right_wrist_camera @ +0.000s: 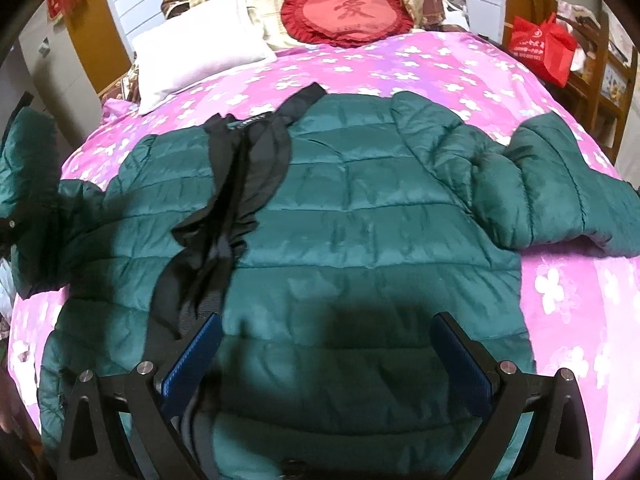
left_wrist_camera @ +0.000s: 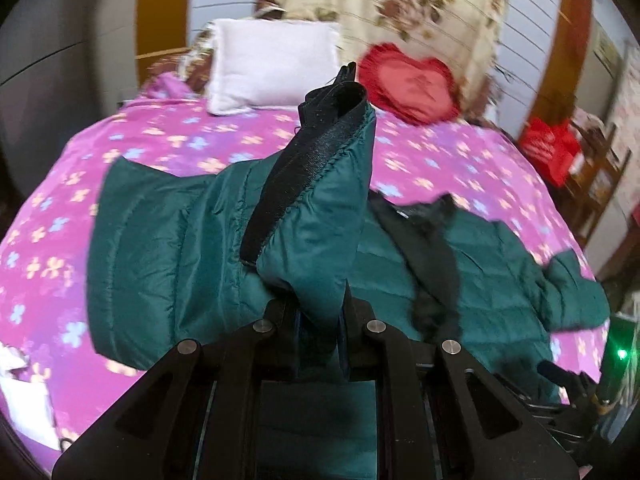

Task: Fold large clothes
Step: 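Lift the held sleeve and fold it across the jacket body with the left gripper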

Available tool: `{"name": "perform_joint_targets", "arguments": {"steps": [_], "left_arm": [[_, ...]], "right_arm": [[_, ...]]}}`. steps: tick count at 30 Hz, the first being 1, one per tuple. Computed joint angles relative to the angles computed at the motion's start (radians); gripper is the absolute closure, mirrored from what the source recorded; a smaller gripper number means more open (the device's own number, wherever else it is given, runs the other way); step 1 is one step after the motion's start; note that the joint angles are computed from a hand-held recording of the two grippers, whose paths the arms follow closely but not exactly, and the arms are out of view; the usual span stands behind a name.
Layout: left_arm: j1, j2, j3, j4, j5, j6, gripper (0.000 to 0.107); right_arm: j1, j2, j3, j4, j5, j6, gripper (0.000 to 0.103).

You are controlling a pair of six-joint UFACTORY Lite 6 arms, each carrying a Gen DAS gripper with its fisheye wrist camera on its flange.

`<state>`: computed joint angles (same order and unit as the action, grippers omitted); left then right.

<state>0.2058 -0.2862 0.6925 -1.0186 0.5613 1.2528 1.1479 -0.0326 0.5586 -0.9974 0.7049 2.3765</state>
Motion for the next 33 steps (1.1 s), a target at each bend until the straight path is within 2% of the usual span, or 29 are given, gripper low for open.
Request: {"name": "perform_joint_targets", "arguments": {"steps": [8,11,15,16,18,20,21,22,24,27,29,33], "left_arm": [[-0.344,0.015,-0.095,0.038,-0.185,-0.169,0.094],[-0.434,0.088,-0.103,-0.020,-0.256,-0.148,0.094],[-0.500,0.155,-0.118,-0.179,-0.325,-0.029,0.094],[-0.502,0.158,-0.121,-0.201,-0.330,-0.011,0.090],[-0.477,0.166,-0.116,-0.223,-0.285,0.007,0.083],[-0.413,0.159,-0.108,-0.205,-0.173,0.009,0.068],[-0.375,0.147,-0.093,-0.133,-0.102,-0.043,0.057],[-0.363,0.134,-0.087,-0.095,-0.072,-0.076,0.052],[-0.288,0.053,-0.087,-0.006,0.019,-0.127,0.049],[-0.157,-0.087,-0.109,0.049,0.094,-0.125,0.037],[-0.061,-0.143,-0.114,0.077,0.113,-0.102,0.037],[0.101,-0.132,-0.096,0.070,0.072,-0.016,0.036]], "right_arm": [[-0.017,-0.154,-0.155,0.012,0.011,0.020,0.000],[-0.019,-0.198,-0.197,0.028,0.018,0.017,0.000],[-0.021,-0.238,-0.243,0.041,0.008,0.021,0.000],[-0.022,-0.243,-0.250,0.042,0.004,0.023,0.000],[-0.025,-0.246,-0.255,0.042,-0.004,0.025,0.000],[-0.025,-0.251,-0.254,0.040,-0.008,0.029,0.000],[-0.022,-0.257,-0.252,0.039,-0.006,0.031,0.000],[-0.016,-0.263,-0.250,0.037,-0.004,0.035,0.000],[-0.010,-0.281,-0.245,0.013,-0.007,0.047,0.000],[-0.006,-0.330,-0.269,-0.158,-0.061,0.180,0.000],[-0.046,-0.300,-0.257,-0.302,-0.131,0.287,0.000],[-0.150,-0.115,-0.132,-0.526,-0.242,0.388,0.000]]}}
